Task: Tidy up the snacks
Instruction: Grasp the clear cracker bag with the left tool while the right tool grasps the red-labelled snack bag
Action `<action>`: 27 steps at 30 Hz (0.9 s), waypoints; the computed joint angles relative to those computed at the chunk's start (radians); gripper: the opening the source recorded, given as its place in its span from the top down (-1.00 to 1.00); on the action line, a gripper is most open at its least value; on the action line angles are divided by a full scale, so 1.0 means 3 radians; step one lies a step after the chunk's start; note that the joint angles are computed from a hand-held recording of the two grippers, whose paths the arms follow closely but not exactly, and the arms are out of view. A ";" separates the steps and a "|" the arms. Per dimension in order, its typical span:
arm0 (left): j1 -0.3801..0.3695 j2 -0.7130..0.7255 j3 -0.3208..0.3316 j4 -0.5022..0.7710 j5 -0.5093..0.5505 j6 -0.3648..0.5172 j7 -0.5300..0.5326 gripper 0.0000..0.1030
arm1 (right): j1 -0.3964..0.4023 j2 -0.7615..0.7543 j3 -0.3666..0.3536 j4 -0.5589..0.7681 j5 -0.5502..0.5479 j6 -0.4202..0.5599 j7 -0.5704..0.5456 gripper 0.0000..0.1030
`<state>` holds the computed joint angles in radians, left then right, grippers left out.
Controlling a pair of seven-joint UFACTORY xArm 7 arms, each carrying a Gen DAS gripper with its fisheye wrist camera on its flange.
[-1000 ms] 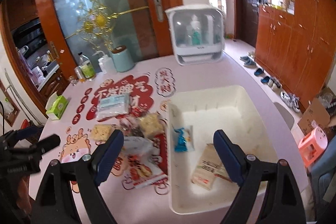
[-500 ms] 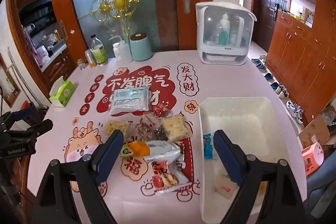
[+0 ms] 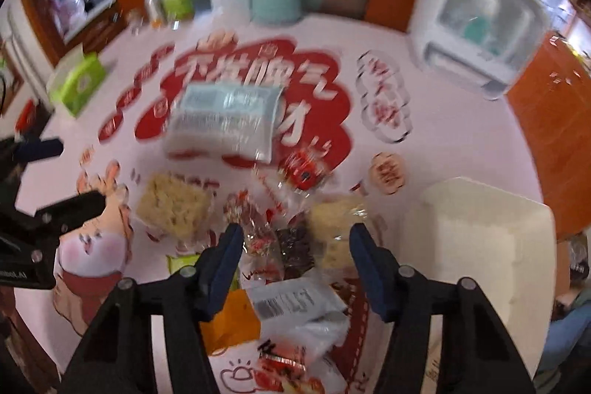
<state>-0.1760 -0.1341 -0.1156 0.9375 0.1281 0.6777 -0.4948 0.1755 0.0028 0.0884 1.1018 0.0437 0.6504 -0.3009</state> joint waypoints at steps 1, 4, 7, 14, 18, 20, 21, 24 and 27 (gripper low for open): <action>-0.0005 0.0121 0.0005 0.0047 -0.0055 -0.0008 -0.0004 -0.96 | 0.0007 0.0057 0.0006 0.0011 -0.0015 -0.0002 -0.0042 -0.14; -0.0030 0.0346 0.0017 0.0145 -0.0147 -0.0006 -0.0019 -0.95 | 0.0021 0.0273 0.0025 0.0117 -0.0041 0.0075 -0.0234 -0.14; -0.0062 0.0550 0.0029 0.0261 -0.0207 0.0027 -0.0029 -0.95 | 0.0019 0.0434 0.0041 0.0236 -0.0005 0.0164 -0.0384 -0.14; -0.0099 0.0842 0.0066 0.0465 -0.0365 0.0102 -0.0032 -0.95 | -0.0035 0.0656 0.0097 0.0394 0.0277 0.0291 -0.0775 -0.15; -0.0070 0.0926 0.0081 0.0487 -0.0478 0.0123 0.0031 -0.96 | -0.0028 0.0722 0.0116 0.0457 0.0370 0.0348 -0.0907 -0.22; -0.0044 0.0941 0.0091 0.0466 -0.0567 0.0128 0.0069 -0.97 | -0.0031 0.0756 0.0131 0.0477 0.0426 0.0336 -0.0982 -0.25; -0.0039 0.0944 0.0097 0.0458 -0.0574 0.0139 0.0065 -0.97 | -0.0034 0.0778 0.0133 0.0503 0.0453 0.0357 -0.1001 -0.29; 0.0001 0.0914 0.0094 0.0383 -0.0719 0.0098 0.0166 -0.98 | -0.0013 0.0788 0.0144 0.0479 0.0446 0.0298 -0.1073 -0.34; 0.0035 0.0875 0.0096 0.0294 -0.0846 0.0048 0.0255 -0.98 | 0.0064 0.0788 0.0127 0.0410 0.0269 0.0177 -0.1037 -0.35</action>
<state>-0.1655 0.1283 -0.0869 1.0256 -0.1258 0.6921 -0.4183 0.1946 0.2391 0.1266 1.2248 0.1243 0.7036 -0.6120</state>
